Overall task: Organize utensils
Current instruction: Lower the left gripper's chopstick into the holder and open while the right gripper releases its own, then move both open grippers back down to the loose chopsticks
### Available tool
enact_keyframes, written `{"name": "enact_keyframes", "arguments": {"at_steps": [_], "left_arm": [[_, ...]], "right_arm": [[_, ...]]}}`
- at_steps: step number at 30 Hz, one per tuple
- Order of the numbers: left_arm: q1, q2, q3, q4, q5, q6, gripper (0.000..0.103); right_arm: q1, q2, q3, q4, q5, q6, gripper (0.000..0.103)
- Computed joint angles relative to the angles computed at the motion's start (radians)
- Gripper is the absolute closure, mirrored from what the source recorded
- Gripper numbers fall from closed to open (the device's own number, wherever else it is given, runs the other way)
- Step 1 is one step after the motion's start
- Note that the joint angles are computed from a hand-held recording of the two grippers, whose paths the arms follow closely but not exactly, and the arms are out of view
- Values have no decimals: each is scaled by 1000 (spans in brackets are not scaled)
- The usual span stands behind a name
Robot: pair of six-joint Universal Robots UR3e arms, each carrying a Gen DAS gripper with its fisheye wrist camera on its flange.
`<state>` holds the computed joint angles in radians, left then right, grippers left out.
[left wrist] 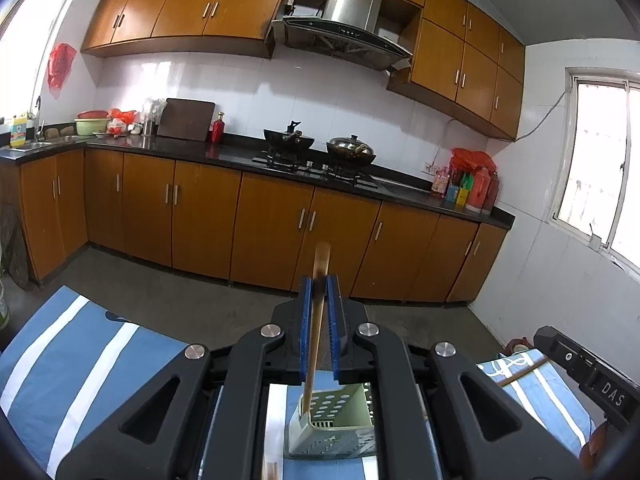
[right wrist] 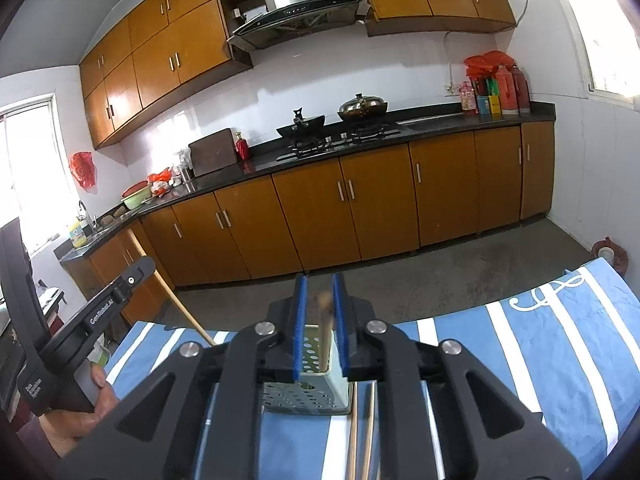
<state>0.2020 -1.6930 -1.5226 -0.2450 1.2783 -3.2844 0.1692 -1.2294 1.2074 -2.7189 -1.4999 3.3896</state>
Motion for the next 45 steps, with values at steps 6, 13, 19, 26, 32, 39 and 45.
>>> {"name": "enact_keyframes", "arguments": {"at_steps": [6, 13, 19, 26, 32, 39, 45], "left_arm": [[20, 67, -23, -1, -4, -10, 61], [115, 220, -136, -24, -93, -7, 61], [278, 426, -339, -76, -231, 46, 61], [433, 662, -620, -257, -317, 250, 61], [479, 760, -786, -392, -315, 391, 61], [487, 806, -898, -454, -295, 480, 62], [468, 797, -923, -486, -290, 508, 64]], "right_arm": [[2, -71, 75, -41, -26, -3, 81], [-15, -234, 275, -104, -48, -1, 78], [-58, -411, 556, -158, -50, 15, 77], [-77, -415, 804, -166, -27, 27, 77], [-52, -275, 874, -168, 26, 20, 82], [9, -171, 867, -193, -19, 23, 87], [28, -159, 861, -199, -67, 10, 92]]}}
